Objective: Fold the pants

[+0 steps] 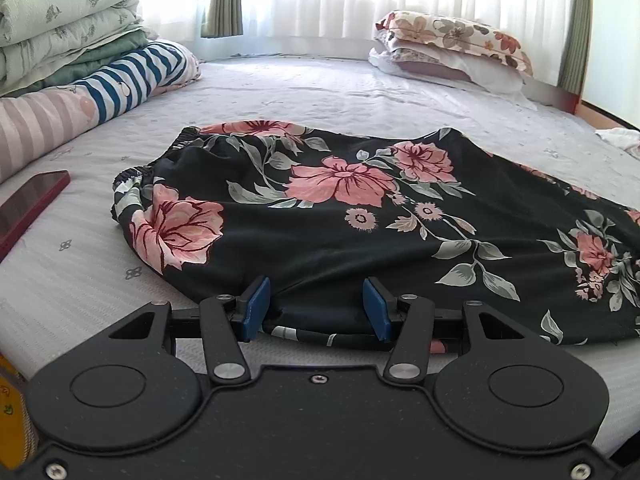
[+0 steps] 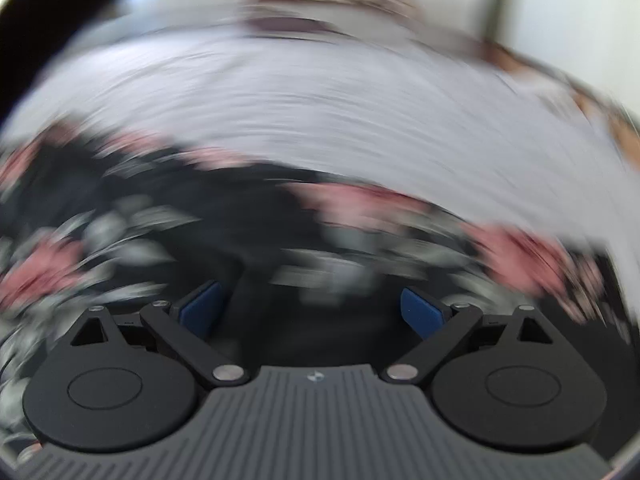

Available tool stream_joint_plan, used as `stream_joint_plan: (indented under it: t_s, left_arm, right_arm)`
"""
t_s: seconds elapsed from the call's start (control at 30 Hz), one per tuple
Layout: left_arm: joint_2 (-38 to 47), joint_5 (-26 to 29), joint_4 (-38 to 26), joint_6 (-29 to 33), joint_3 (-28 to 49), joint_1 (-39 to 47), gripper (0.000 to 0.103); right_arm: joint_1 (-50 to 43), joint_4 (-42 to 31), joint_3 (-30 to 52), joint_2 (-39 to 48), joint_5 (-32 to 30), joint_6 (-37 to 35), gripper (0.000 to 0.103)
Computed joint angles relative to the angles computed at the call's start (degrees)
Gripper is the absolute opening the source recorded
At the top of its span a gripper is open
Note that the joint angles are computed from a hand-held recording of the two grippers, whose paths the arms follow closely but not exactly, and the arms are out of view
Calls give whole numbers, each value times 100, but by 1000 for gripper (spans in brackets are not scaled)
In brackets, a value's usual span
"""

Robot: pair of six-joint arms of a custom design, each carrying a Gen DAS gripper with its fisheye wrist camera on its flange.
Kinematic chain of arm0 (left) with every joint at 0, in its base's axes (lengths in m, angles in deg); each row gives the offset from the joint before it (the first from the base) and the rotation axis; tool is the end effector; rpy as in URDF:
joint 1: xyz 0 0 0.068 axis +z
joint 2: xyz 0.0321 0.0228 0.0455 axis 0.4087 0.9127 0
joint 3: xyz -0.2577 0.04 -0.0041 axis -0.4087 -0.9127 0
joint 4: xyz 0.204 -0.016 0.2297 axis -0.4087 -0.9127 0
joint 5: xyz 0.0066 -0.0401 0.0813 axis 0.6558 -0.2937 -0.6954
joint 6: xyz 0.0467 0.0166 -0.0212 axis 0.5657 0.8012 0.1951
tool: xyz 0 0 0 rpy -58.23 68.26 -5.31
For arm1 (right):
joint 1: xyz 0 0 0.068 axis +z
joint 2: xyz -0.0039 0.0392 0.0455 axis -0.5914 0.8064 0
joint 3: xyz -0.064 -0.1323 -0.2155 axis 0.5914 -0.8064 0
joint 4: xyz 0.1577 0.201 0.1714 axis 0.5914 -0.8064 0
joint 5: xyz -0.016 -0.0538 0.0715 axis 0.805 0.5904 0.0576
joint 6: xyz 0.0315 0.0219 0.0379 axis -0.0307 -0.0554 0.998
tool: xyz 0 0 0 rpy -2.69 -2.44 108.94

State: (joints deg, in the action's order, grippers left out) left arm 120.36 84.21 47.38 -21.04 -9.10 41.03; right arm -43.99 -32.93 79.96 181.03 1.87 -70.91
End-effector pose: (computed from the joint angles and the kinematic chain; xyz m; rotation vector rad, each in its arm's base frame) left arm 0.2759 0.0774 -0.0265 -0.1293 2.1870 0.0247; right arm 0.3542 -0.0503 -0.0191 0.2181 2.2721 -0.1229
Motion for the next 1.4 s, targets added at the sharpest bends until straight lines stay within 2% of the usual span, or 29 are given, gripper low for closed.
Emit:
stream_joint_plan:
  t_s: [0.1,0.17,0.27,0.3,0.37,0.47,0.53,0.77,0.83,0.9,1.0,1.07,1.1,1.13,1.17,1.23,1.37,1.4]
  left_arm:
    - [-102,-130,-179,-102,13,-66,49]
    - [-149,-180,-279,-153,28,-85,49]
    - [-176,-302,-342,-175,38,-148,49]
    - [-189,-376,-351,-166,31,-193,49]
    - [-211,-511,-394,-160,38,-273,50]
    - [-250,-604,-479,-202,49,-326,50]
    - [-282,-608,-550,-246,61,-326,50]
    - [-307,-758,-639,-299,89,-400,50]
    - [-314,-800,-671,-317,101,-421,50]
    - [-307,-820,-669,-329,106,-435,50]
    - [-325,-915,-689,-364,106,-493,51]
    - [-326,-913,-690,-390,105,-496,51]
    - [-326,-919,-679,-403,99,-500,51]
    - [-321,-933,-667,-402,98,-509,51]
    - [-318,-938,-665,-395,99,-510,51]
    - [-306,-981,-638,-383,92,-530,51]
    - [-297,-1040,-599,-392,76,-565,51]
    - [-297,-1040,-599,-392,76,-565,51]
  right_arm:
    - [-641,50,-36,-71,94,623,94]
    - [-953,221,-123,-93,129,513,95]
    - [-1235,141,99,178,964,79,95]
    - [-1365,143,141,247,1129,136,98]
    - [-1732,633,-183,155,893,520,98]
    - [-2125,1774,-780,101,848,891,98]
    - [-2493,2168,-985,132,838,1076,98]
    - [-3272,2434,-1456,168,-124,1701,98]
    - [-3173,2874,-1512,416,-269,1871,98]
    - [-3005,3094,-1450,597,-438,1676,98]
    - [-2643,2928,-1114,801,-464,1528,97]
    - [-2390,2852,-936,878,-303,1607,87]
    - [-2197,2873,-903,885,33,1536,60]
    - [-1986,2920,-920,855,312,1334,20]
    - [-1808,2922,-959,799,408,1089,12]
    - [-1471,3615,-1220,883,263,244,12]
    - [-465,4800,-1696,1302,-11,-2420,13]
    - [-302,4894,-1778,1364,-186,-2824,29]
